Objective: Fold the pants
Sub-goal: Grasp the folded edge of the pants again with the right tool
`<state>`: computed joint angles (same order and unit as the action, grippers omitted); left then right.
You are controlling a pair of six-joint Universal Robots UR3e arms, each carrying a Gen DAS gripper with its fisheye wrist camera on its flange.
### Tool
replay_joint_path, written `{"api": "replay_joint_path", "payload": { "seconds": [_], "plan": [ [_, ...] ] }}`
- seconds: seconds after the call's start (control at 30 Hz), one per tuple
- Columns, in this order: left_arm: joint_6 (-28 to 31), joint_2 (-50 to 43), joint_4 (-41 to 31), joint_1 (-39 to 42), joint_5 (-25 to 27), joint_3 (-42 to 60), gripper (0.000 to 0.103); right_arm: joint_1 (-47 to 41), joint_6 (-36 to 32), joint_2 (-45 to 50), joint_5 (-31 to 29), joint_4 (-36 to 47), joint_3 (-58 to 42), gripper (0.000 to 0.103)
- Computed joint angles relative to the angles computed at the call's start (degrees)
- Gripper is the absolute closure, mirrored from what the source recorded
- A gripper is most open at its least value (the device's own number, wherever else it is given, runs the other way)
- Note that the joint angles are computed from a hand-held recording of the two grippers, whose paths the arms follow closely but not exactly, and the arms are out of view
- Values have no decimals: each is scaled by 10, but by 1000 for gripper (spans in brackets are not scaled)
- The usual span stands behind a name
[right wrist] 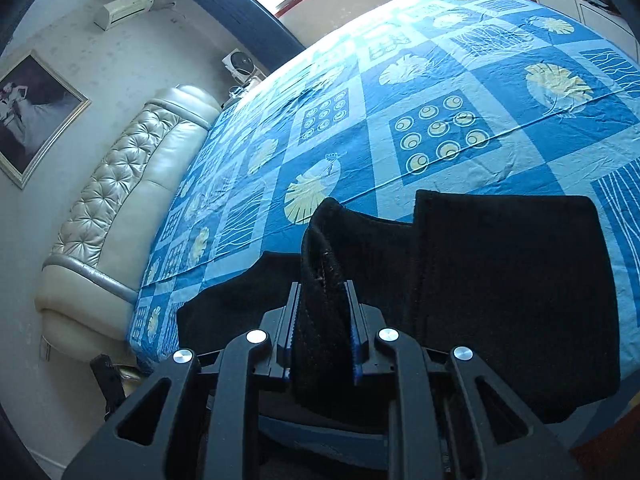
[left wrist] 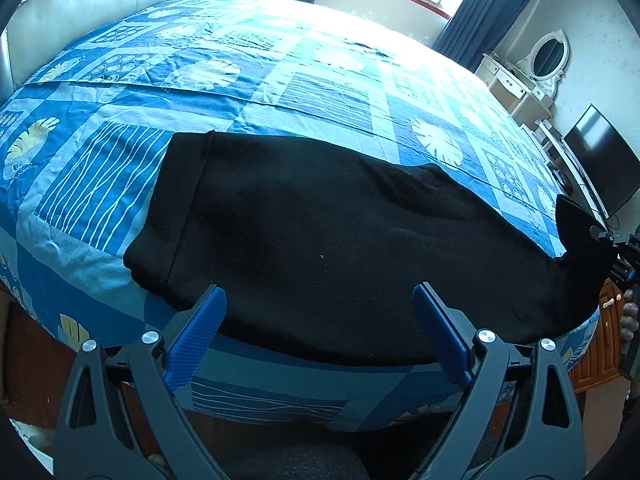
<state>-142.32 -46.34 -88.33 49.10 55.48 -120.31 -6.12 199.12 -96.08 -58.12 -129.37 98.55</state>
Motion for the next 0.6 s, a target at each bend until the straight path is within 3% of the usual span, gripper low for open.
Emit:
{"api": "replay_joint_path", "payload": {
  "seconds": [0.33, 0.5, 0.57, 0.6],
  "plan": [
    [-2, 5, 1, -10, 0, -3, 9, 161, 51, 146, -146, -57, -30, 82],
    [-2, 0, 6, -11, 4, -10, 9, 128, 68, 91, -72, -74, 32, 68],
    [-7, -5, 14, -13, 5, -11, 9, 123, 49, 49, -97, -59, 32, 65],
    [-10, -8, 16, -13, 5, -12, 9, 130, 34, 35, -137, -40, 18, 58]
  ]
}}
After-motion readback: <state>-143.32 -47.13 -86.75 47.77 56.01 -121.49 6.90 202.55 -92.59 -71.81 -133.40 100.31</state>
